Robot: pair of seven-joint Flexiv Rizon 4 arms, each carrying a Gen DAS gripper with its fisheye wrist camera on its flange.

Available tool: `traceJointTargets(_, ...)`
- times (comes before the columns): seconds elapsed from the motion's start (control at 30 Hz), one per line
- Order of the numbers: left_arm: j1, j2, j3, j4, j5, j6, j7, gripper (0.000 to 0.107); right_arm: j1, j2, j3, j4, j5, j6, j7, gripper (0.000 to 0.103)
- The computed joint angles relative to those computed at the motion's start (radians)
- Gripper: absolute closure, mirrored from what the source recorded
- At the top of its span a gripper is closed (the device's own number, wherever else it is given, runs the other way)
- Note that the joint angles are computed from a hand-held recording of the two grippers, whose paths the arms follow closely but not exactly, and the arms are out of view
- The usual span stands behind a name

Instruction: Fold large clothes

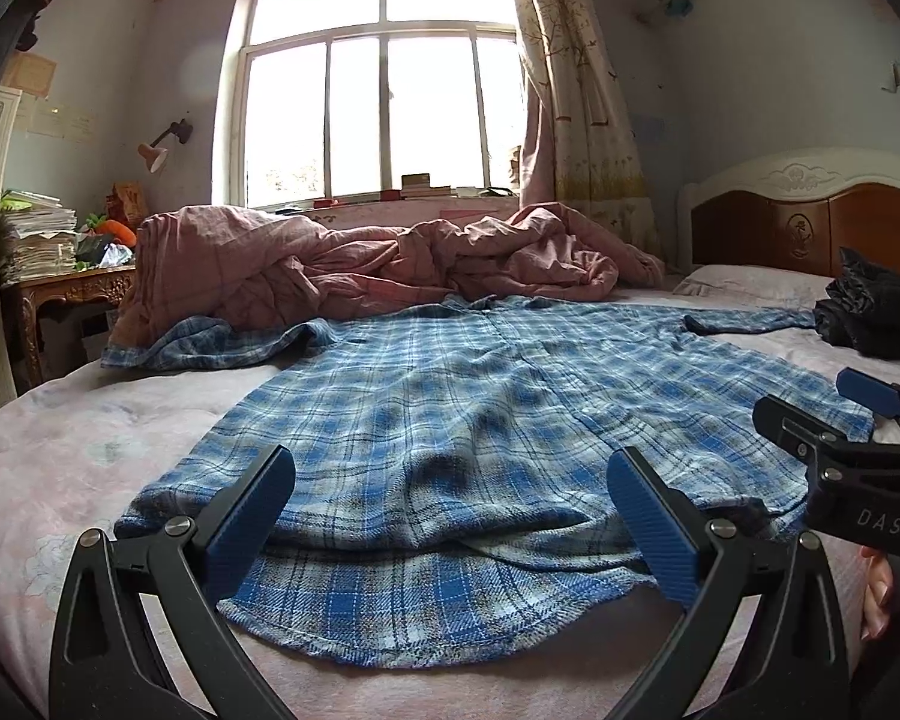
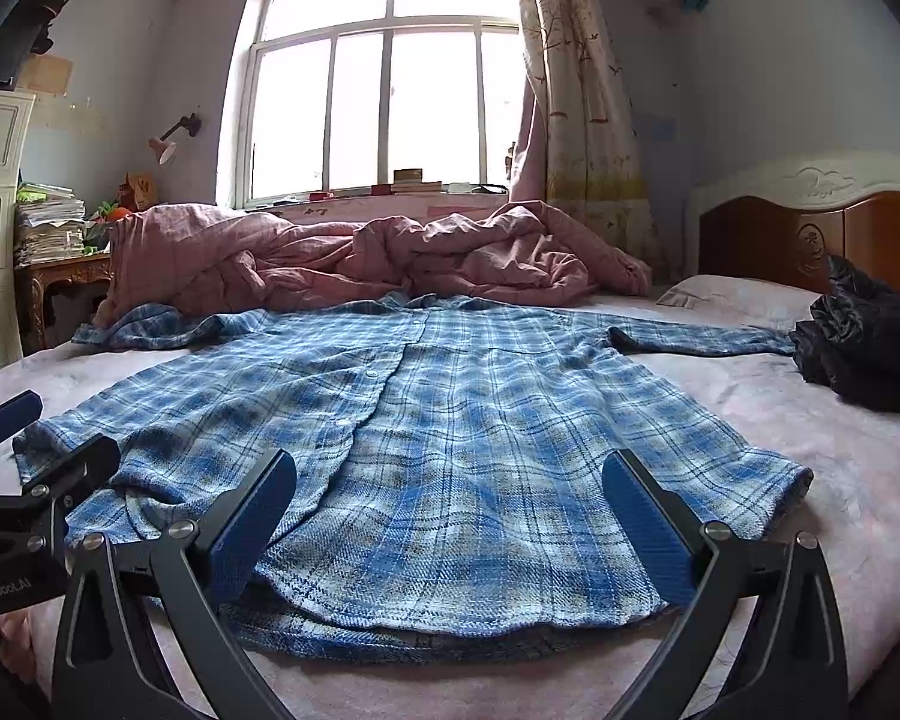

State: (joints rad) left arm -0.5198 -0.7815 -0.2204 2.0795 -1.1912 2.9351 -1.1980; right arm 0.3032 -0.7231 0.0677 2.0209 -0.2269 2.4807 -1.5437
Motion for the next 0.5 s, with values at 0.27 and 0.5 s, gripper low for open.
traceJointTargets(0.27, 0.001, 0.008, 0.003, 0.009, 0.008, -0.012, -0.011, 0.004, 0.003, 0.001, -0.002, 0.0, 0.005, -0.004, -0.006, 0.0)
traceJointTargets(0.5, -0.003, 0.013, 0.001, 0.005, 0.014, -0.039, 0.041, 0.004, 0.001, 0.001, -0.001, -0.001, 0.003, -0.005, -0.007, 0.0)
